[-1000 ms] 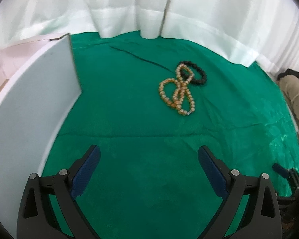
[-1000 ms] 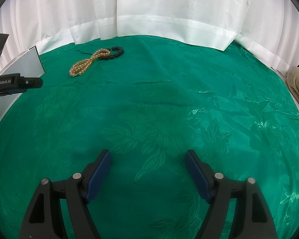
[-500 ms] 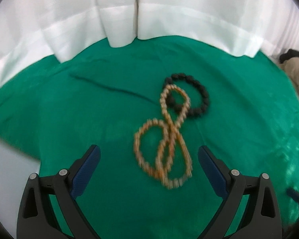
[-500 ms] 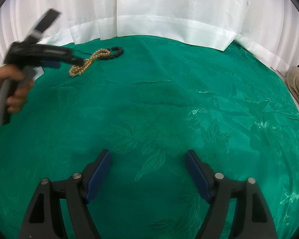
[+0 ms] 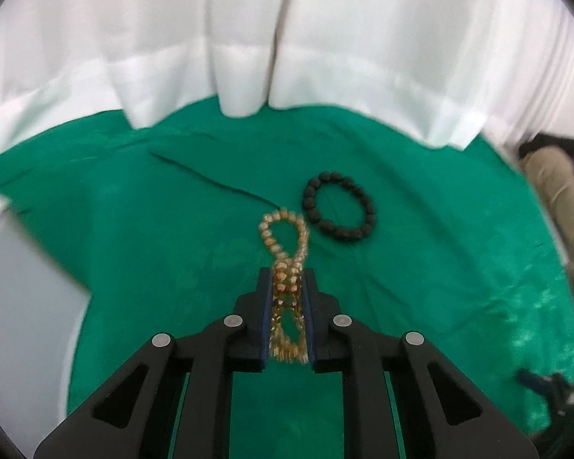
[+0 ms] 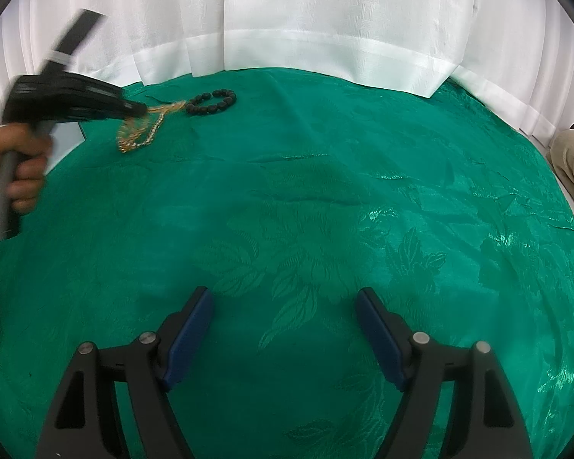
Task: Organize jewelry
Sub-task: 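Grasp the pearl necklace with the left tool and lift it, then hold the pearl necklace in the left tool while the right tool grasps the black bead bracelet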
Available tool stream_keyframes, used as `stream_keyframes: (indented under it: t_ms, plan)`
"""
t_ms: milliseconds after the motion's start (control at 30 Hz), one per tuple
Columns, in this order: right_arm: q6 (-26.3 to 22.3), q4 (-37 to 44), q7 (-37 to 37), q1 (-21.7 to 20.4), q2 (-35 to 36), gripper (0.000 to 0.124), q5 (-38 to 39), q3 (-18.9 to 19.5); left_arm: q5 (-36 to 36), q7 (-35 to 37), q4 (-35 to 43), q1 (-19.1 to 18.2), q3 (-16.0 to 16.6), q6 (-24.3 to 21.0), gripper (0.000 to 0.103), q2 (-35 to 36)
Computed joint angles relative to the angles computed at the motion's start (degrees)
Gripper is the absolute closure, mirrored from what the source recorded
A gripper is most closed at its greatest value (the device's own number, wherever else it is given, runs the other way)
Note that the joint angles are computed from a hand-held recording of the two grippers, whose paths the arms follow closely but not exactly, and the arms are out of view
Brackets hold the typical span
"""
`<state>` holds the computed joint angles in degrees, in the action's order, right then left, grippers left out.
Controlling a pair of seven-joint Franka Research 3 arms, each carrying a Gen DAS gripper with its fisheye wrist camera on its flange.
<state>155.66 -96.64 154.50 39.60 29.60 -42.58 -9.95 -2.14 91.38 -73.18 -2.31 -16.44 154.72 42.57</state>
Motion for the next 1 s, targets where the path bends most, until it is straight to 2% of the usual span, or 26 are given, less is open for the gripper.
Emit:
stream_keyframes:
  t_ms: [33,133,167,267,367,533,633,800,1000]
  plan:
    - [0.0,-0.01,0.0,0.01,0.0,0.045,0.01,-0.01,-2.28,1.53,-4.51,2.51,-2.31,1.49,0.098,-3.2]
    - [0.0,0.01,0.0,0.05,0.03,0.045,0.03,-0.05,-6.94,5.57,-14.99,8.89,-8.4,6.86,0.098,-10.22]
    - [0.0,0.01,0.0,0.05,0.03,0.045,0.03,-0.06,-11.12,9.13,-19.26,10.93,-10.2,8.47,0.098,-13.65]
    - [-0.02,0.04,0.01,0.08,0.05,0.045,0.03,-0.07,-19.81,16.87,-27.56,16.74,-15.61,11.2,0.098,-20.42]
    - [-0.03,0.03,0.03,0.1,0.04,0.045,0.02,-0.09,-29.52,23.97,-33.53,20.98,-19.4,11.82,0.098,-26.21]
    - [-0.05,0.07,0.04,0.11,0.07,0.045,0.02,-0.09,-42.42,31.56,-39.18,23.65,-19.86,9.22,0.098,-33.24]
    - [-0.09,0.09,0.06,0.13,0.08,0.045,-0.02,-0.1,-48.57,35.17,-42.6,23.86,-18.34,7.34,0.098,-37.33]
    - [-0.11,0.07,0.1,0.13,0.07,0.045,-0.05,-0.1,-55.65,38.69,-46.84,22.09,-14.42,4.38,0.098,-43.09]
    - [-0.09,0.1,0.12,0.1,0.11,0.045,-0.05,-0.08,-60.4,41.67,-51.08,18.45,-9.26,3.52,0.098,-48.64]
